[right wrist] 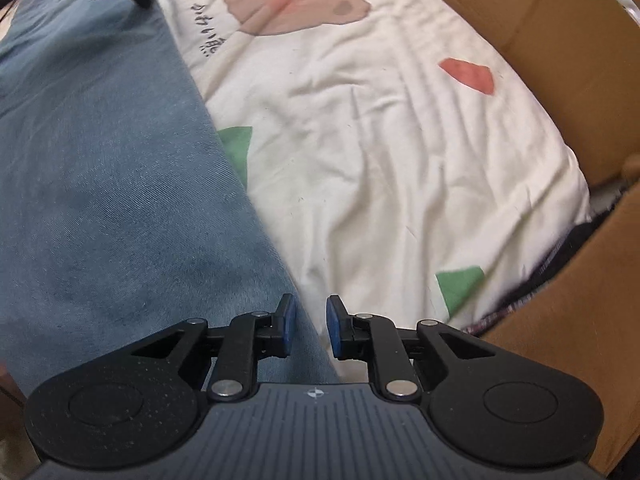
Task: Fold clothes
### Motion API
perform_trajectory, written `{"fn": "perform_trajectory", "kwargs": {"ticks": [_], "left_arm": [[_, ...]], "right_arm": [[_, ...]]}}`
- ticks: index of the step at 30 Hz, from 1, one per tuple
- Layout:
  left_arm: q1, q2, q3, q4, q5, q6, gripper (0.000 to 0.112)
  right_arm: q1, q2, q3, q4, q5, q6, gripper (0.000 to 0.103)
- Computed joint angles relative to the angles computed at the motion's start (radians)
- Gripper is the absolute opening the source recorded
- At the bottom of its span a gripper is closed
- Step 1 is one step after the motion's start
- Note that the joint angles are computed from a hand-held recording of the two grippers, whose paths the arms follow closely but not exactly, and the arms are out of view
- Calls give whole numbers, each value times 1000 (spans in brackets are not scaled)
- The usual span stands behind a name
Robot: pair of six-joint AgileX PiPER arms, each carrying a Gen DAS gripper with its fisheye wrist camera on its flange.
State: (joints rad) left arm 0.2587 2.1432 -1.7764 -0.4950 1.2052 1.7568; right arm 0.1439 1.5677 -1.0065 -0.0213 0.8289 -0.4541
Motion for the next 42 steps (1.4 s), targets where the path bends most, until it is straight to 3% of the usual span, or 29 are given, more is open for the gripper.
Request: {"fn": "perform_trajectory", "kwargs": {"ticks": [3,6,14,19,24,29,32,33,35,37,42], "left_arm": [[29,-3,-13,13,-24,-76,13],[45,3,-21,40,-55,-158,21],[51,48,-22,77,-254,-329,32],[65,121,-134,55,-214,-444,32],[73,97,-69,-3,-272,-446,32],[78,118,-130,9,-225,-545,26],[94,105,-151,43,-259,-609,26],[109,113,-182,42,-251,-630,26],[140,153,-296,58,-195,-698,37],[167,195,-414,84,-153,-751,37],[218,251,-575,144,-200,-851,37]], "right_arm": [[-9,-24,19,-9,-4,72,22],[-21,-59,52,-23,-11,175,22],[-58,-172,186,-31,-24,414,22],[-54,-215,240,-53,-63,516,22],[-48,-216,236,-42,-50,562,22],[-45,-231,269,-47,-29,647,22],[-56,-266,305,-47,-26,709,22],[-61,-277,315,-45,-24,722,22],[-78,-295,330,-24,-22,722,22],[-94,-306,337,-4,-19,718,22],[-115,-313,331,24,-3,709,25]]}}
